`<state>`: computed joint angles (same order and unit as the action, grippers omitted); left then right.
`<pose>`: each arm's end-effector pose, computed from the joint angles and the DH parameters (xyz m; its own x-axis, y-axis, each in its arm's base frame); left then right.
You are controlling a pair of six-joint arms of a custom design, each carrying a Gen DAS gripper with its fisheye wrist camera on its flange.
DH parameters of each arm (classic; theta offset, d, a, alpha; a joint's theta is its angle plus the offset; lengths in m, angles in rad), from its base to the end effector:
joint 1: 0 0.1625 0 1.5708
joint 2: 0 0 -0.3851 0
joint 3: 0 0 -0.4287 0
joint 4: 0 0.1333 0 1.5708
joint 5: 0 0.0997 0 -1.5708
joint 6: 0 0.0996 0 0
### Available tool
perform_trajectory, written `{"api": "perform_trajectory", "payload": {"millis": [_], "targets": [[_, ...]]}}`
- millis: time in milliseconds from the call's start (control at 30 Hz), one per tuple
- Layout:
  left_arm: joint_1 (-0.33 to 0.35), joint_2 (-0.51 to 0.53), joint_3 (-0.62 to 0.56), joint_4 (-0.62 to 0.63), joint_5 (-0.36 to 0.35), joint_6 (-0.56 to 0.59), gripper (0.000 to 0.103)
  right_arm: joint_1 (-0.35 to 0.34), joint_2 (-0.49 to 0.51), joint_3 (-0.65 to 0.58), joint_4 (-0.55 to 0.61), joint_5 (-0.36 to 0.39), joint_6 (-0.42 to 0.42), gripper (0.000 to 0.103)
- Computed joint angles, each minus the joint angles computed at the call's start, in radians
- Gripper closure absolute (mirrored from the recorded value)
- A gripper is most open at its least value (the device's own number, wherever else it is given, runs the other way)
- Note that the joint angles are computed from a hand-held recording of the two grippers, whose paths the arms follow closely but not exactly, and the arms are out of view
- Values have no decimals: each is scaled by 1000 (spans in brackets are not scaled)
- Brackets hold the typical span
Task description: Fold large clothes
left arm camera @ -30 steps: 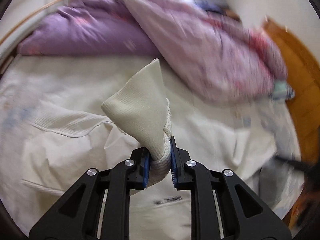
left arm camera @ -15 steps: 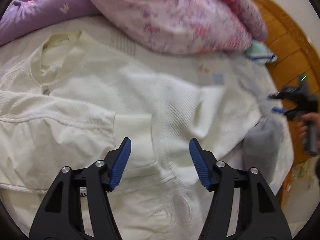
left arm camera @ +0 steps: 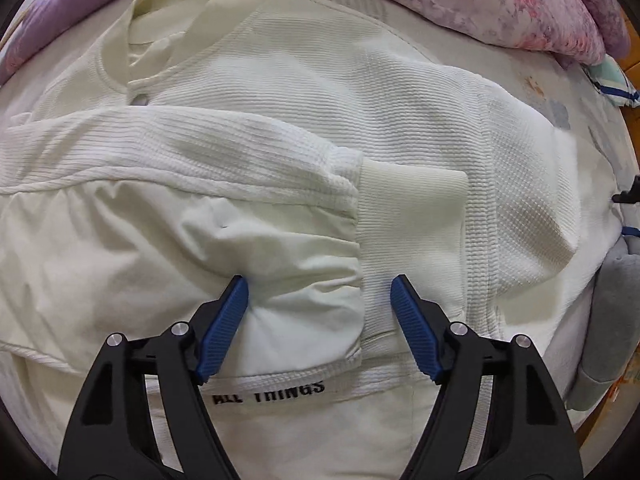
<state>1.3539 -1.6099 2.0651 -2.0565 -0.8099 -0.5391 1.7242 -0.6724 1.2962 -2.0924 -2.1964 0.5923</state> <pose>0.0957 -0.5043 0.2898 -0.7213 -0.3850 -0.5758 -0.1808 0.9071 -0.3800 0.1872 -0.7200 0.0615 -0.7419 0.3971 0.5403 0.3160 0.9177 -0.2406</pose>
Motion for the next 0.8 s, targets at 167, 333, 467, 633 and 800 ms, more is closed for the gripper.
{"api": "perform_trajectory", "payload": {"millis": [167, 333, 467, 633, 800], "targets": [[31, -51, 19, -82, -92, 74, 29, 9, -104, 197, -338, 8, -156, 89], [26, -230, 94, -168, -192, 76, 28, 145, -109, 246, -524, -131, -376, 90], [14, -359, 101, -93, -144, 37, 28, 301, -95, 255, -659, -132, -527, 90], [38, -514, 54, 94, -51, 14, 28, 510, 12, 182, -681, -78, -584, 90], [90, -637, -11, 206, -34, 54, 28, 685, 205, 21, -588, 30, -487, 90]]}}
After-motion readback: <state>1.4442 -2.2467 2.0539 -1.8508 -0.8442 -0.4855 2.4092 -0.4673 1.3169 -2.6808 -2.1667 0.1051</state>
